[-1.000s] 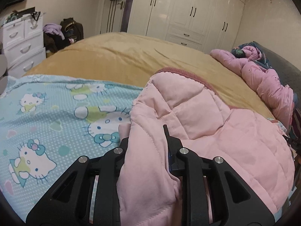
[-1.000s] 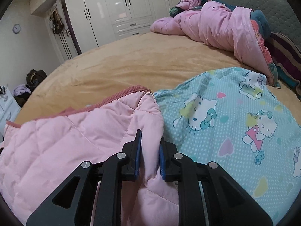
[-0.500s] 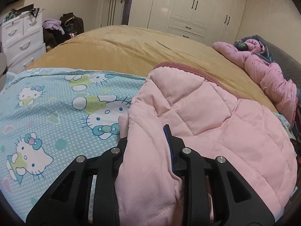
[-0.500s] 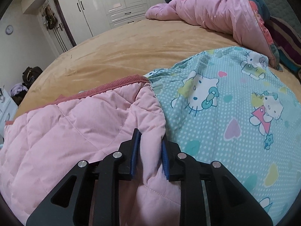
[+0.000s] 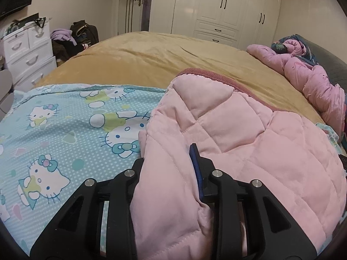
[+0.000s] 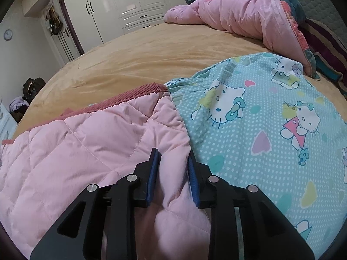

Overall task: Fold large clothes
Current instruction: 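Grasp the jacket edge with both grippers and fold it over the body, then open both grippers and release the folded jacket edge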

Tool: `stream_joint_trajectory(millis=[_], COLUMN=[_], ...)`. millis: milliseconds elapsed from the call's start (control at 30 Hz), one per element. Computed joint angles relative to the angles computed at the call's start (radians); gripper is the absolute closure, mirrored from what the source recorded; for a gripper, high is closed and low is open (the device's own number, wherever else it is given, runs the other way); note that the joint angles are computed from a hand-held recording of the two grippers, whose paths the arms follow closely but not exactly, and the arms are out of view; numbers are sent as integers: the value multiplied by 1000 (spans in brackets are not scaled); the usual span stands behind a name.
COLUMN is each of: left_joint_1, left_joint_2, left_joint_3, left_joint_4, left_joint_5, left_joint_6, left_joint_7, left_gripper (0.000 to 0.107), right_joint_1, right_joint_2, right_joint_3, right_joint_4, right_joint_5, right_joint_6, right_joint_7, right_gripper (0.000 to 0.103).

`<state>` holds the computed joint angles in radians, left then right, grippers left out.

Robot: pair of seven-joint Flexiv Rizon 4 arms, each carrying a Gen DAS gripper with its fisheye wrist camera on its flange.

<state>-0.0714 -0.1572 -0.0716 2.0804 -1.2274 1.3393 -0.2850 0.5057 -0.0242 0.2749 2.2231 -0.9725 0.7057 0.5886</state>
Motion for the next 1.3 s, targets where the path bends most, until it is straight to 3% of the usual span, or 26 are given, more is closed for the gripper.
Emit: stream_joint_trajectory(millis=[233,533,767,1033,1133,1200,1233,1267,1300], left_joint_1=[-5,-22,-42,-68,-83,-98,-111,-131,-158], left_joint_2=[32,81,116,163,184,191,192,190,185], left_joint_3=[13,27,41,59,64,63,58,51,40], left_joint_4=[19,38,58,86,100,108,112,113,106], left_joint_5=[51,63,71,92,81,60,36,-21,-106], left_joint_6=[-2,-11,-9,9,20,52,91,145,213], left_joint_7=[-51,-79,-94,-110,-98,-74,-51,1,74], left_gripper=[72,55,44,41,33,33,26,18,16], right_joint_1=[-14,18,47,106,133,150,159,165,170], right_joint_2=[48,71,89,87,71,60,52,45,38], right_joint_3=[14,54,78,115,121,122,122,119,115], right_joint_4=[55,47,29,-29,-57,-74,-84,-93,-100], right_joint_5=[22,73,85,37,2,-18,-23,-33,-38], right_joint_6=[53,-19,-82,-197,-223,-235,-245,-239,-238], right_joint_7=[120,87,27,-50,-94,-115,-126,-147,-161], right_gripper=[46,17,16,16,16,16,16,16,16])
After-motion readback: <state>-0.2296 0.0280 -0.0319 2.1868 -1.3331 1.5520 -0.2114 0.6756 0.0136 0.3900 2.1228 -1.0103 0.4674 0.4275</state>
